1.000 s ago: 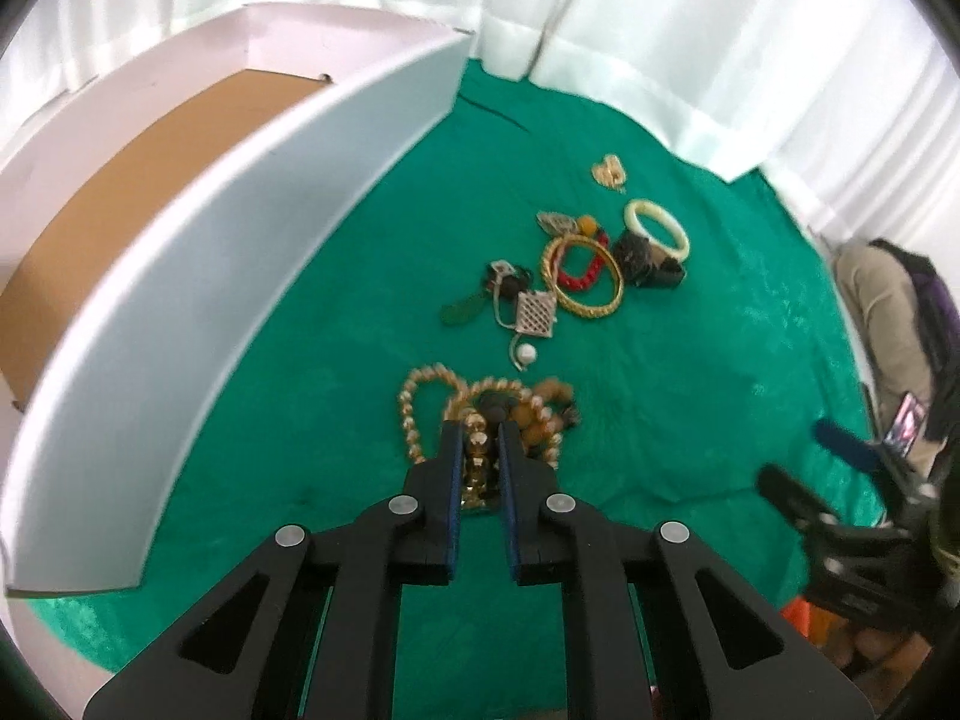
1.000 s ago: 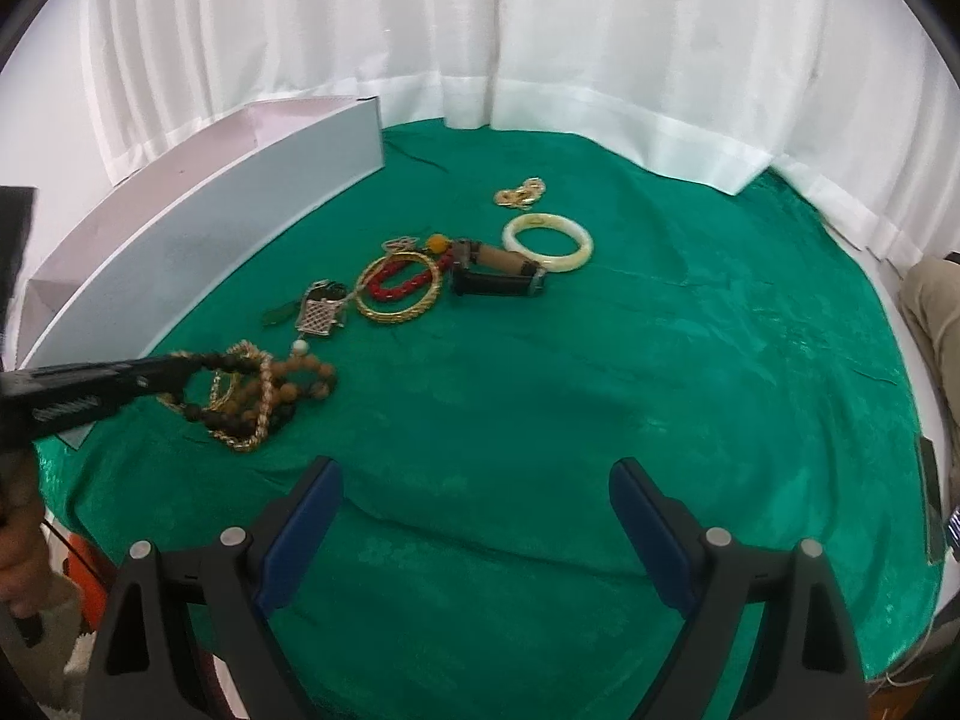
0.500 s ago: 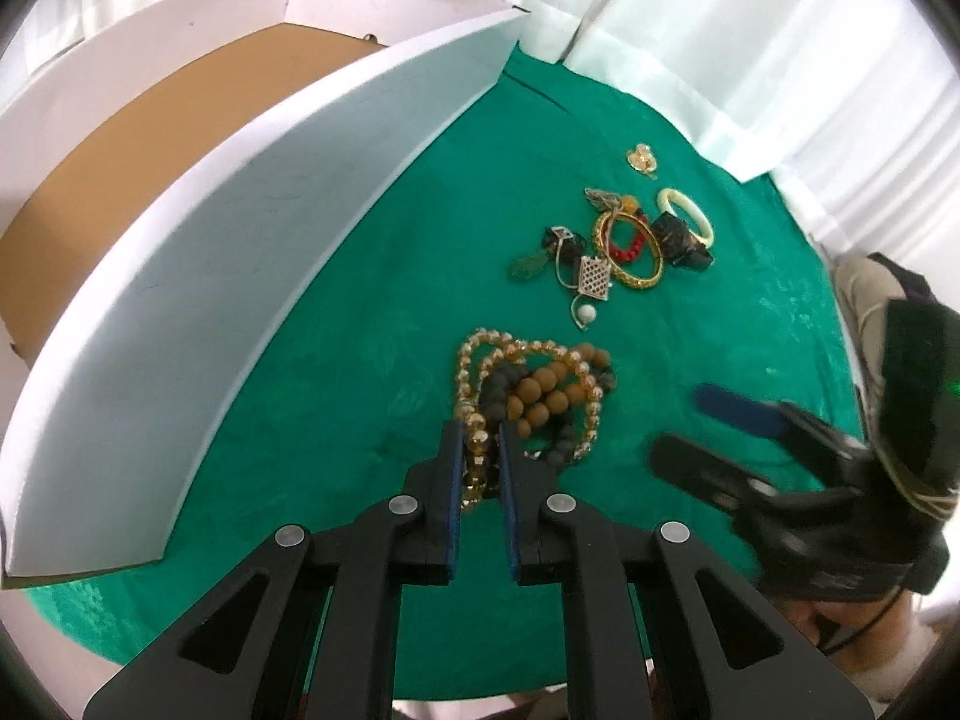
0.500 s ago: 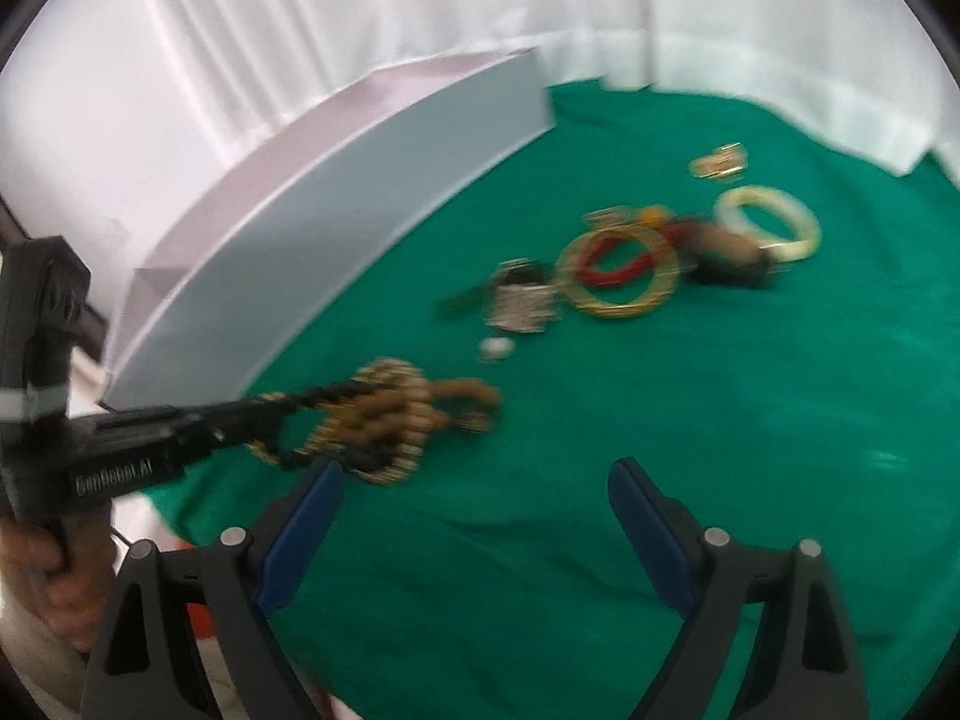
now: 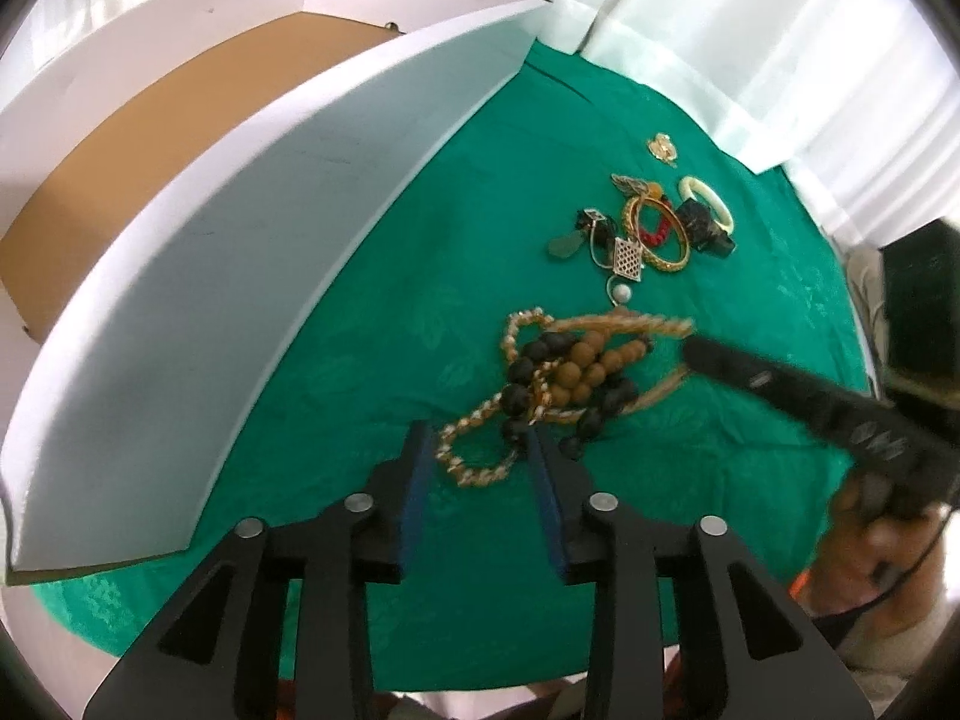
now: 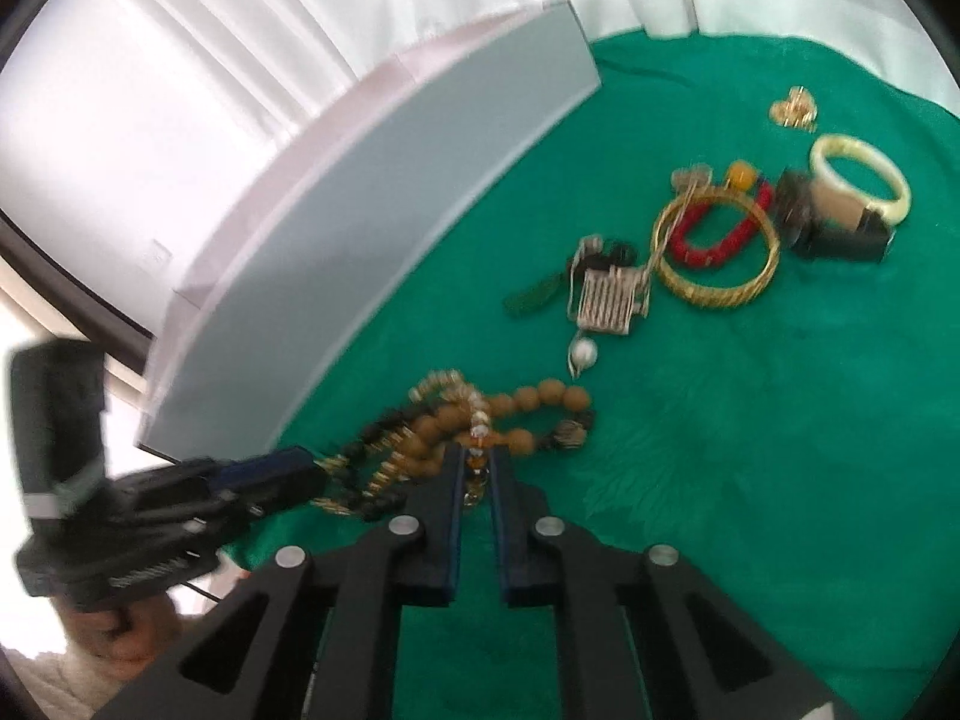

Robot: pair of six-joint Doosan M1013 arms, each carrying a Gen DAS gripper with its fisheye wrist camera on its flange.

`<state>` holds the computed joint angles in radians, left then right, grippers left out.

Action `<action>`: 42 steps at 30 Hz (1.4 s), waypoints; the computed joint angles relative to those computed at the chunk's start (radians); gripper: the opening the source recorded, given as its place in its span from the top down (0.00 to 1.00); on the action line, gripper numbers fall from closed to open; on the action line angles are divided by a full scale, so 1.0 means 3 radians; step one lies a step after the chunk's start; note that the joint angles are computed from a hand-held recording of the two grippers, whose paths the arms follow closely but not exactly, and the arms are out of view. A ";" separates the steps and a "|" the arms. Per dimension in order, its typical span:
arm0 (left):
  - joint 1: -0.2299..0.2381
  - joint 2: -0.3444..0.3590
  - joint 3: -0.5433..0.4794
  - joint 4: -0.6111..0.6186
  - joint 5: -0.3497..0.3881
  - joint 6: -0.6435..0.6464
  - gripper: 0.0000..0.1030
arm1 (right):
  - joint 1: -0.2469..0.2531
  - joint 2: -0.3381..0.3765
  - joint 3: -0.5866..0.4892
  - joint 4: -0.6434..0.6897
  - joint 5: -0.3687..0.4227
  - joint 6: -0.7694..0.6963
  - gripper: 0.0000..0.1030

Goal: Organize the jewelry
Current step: 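Grasp the pearl necklace with the right tool and lift it while the left tool opens, then grasp the black bead bracelet with the left tool while the right tool carries the pearls toward the box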

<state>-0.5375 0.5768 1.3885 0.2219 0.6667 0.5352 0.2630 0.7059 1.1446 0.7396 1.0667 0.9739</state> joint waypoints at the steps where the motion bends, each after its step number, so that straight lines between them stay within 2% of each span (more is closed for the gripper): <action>1: -0.0002 -0.0005 0.0007 0.0012 0.0002 -0.0014 0.63 | -0.0018 -0.0012 -0.0006 0.0059 0.0003 -0.0038 0.92; 15: -0.0075 -0.0020 -0.0007 0.0190 0.0098 -0.0098 0.61 | -0.0192 -0.0312 0.0056 0.0720 -0.0178 -0.0606 0.92; 24: -0.0117 -0.0066 0.0031 0.0290 0.0102 -0.0182 0.61 | -0.0209 -0.0446 -0.0004 0.0921 -0.0214 -0.0887 0.92; 28: -0.0140 -0.0080 0.0036 0.0369 0.0106 -0.0232 0.55 | -0.0223 -0.0510 0.0000 0.1098 -0.0328 -0.1072 0.92; 31: -0.0147 -0.0067 0.0017 0.0364 0.0109 -0.0210 0.55 | -0.0252 -0.0576 0.0049 0.1268 -0.0422 -0.1214 0.92; 37: -0.0133 0.0021 -0.0120 0.0221 0.0004 0.0004 0.55 | -0.0323 -0.0706 0.0188 0.1450 -0.0480 -0.1393 0.92; 42: -0.0126 0.0300 -0.0528 0.0000 -0.0038 0.0588 0.56 | -0.0377 -0.0766 0.0307 0.1487 -0.0580 -0.1434 0.92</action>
<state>-0.5752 0.6667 1.2301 0.2220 0.6553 0.7115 0.1498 0.4760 1.2366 1.1858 0.8926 0.5437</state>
